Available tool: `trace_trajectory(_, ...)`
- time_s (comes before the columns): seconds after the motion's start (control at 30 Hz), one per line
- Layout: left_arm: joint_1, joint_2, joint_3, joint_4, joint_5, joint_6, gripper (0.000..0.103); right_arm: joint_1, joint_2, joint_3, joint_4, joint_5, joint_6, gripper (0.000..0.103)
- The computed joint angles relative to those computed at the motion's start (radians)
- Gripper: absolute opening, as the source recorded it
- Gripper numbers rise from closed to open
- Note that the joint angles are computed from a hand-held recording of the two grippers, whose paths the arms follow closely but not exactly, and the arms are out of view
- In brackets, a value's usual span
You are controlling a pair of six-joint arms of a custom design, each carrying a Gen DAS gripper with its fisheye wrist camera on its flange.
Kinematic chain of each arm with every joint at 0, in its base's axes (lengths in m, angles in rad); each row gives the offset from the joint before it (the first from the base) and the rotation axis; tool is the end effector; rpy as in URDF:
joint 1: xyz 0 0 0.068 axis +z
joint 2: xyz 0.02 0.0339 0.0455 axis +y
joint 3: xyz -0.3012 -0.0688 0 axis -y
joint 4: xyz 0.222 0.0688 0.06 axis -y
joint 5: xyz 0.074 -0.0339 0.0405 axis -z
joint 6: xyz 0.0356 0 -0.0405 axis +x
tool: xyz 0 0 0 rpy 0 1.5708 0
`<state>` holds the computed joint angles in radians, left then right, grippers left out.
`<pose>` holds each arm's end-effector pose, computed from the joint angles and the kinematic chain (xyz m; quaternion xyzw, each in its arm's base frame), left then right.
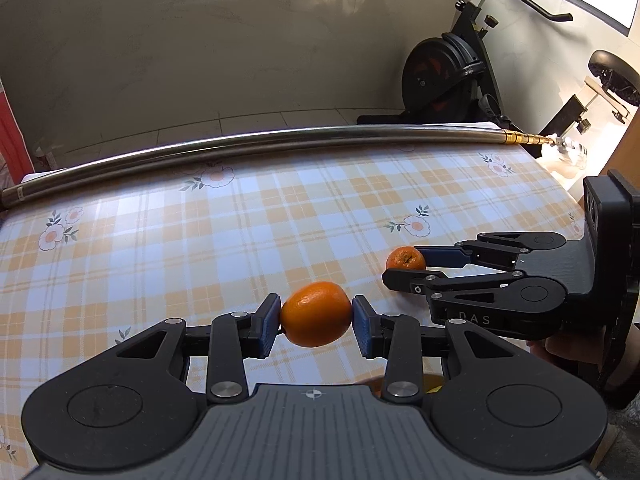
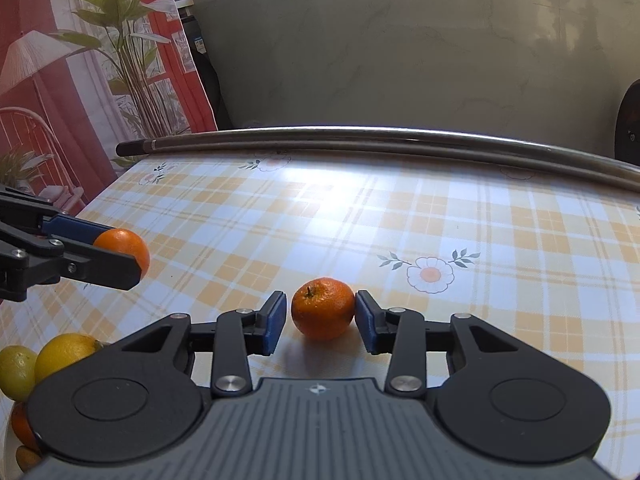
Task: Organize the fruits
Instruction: 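Grasp the remaining mandarin with the right gripper while the left holds its mandarin, then carry both mandarins over the beige plate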
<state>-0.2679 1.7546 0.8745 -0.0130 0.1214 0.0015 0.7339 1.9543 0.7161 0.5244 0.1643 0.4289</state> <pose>0.3183 -0.0919 0.1916 0.1464 0.9302 -0.1008 0.3212 0.2596 0.2263 0.1311 -0.1040 0.9012 0.1650 0.3871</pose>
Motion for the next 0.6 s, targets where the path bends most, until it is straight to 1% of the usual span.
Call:
trace_trajectory(0.23, 0.033, -0.1, -0.074, -0.005, 0.032, 0.003, 0.041, 0.042, -0.042, -0.017, -0.027, 0.048, 0.004, 0.037)
trace_trajectory(0.43, 0.043, -0.198, -0.139, -0.013, 0.055, -0.009, 0.041, 0.094, -0.149, -0.104, 0.0, 0.082, 0.047, 0.037)
trace_trajectory(0.6, 0.042, -0.301, -0.21, -0.038, 0.07, -0.001, 0.041, 0.179, -0.232, -0.154, 0.0, 0.142, 0.106, 0.037)
